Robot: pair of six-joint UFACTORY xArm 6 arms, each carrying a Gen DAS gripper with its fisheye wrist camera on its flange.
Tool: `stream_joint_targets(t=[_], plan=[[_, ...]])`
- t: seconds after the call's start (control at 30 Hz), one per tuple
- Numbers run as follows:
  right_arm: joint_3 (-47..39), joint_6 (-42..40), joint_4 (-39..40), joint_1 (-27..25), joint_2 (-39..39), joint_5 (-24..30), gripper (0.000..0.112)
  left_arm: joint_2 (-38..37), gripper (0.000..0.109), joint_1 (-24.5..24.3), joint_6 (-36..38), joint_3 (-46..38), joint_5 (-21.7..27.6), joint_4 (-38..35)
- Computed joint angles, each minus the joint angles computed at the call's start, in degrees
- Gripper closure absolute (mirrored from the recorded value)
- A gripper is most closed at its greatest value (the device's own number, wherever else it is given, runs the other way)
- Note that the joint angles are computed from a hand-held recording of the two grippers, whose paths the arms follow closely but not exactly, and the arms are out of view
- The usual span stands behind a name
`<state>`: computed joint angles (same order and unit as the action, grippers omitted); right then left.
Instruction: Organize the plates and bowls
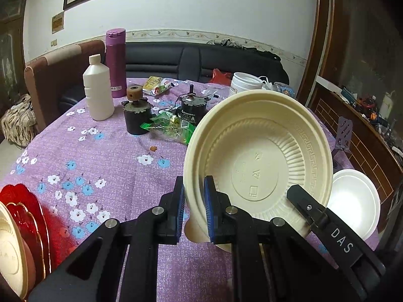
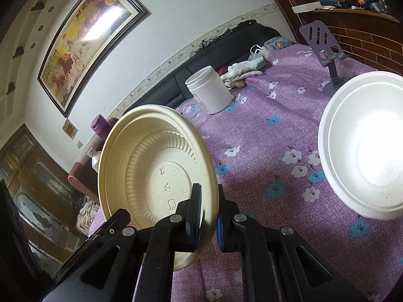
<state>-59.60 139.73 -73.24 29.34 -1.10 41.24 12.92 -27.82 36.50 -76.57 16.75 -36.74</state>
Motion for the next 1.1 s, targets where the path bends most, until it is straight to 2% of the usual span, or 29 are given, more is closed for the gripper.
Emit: stream_joint_targets(t=[0.4, 0.77, 1.1], plan=[[-1.4, -1.9, -1.2, -0.1, 1.3, -2.8, 0.103, -2.5, 0.095, 1.3, -2.4, 3.7, -2.4, 2.9], [-5.4, -5.4, -0.4, 1.0, 4.1, -4.8, 0.103, -5.2, 0.094, 4.5, -3.4, 5.6, -0.5, 4.2], [-8.5, -6.5, 4.2, 4.9, 6.5, -2.5, 0.103, -8.1, 0.095, 7.9, -0.3, 8.4, 2.4, 1.7]])
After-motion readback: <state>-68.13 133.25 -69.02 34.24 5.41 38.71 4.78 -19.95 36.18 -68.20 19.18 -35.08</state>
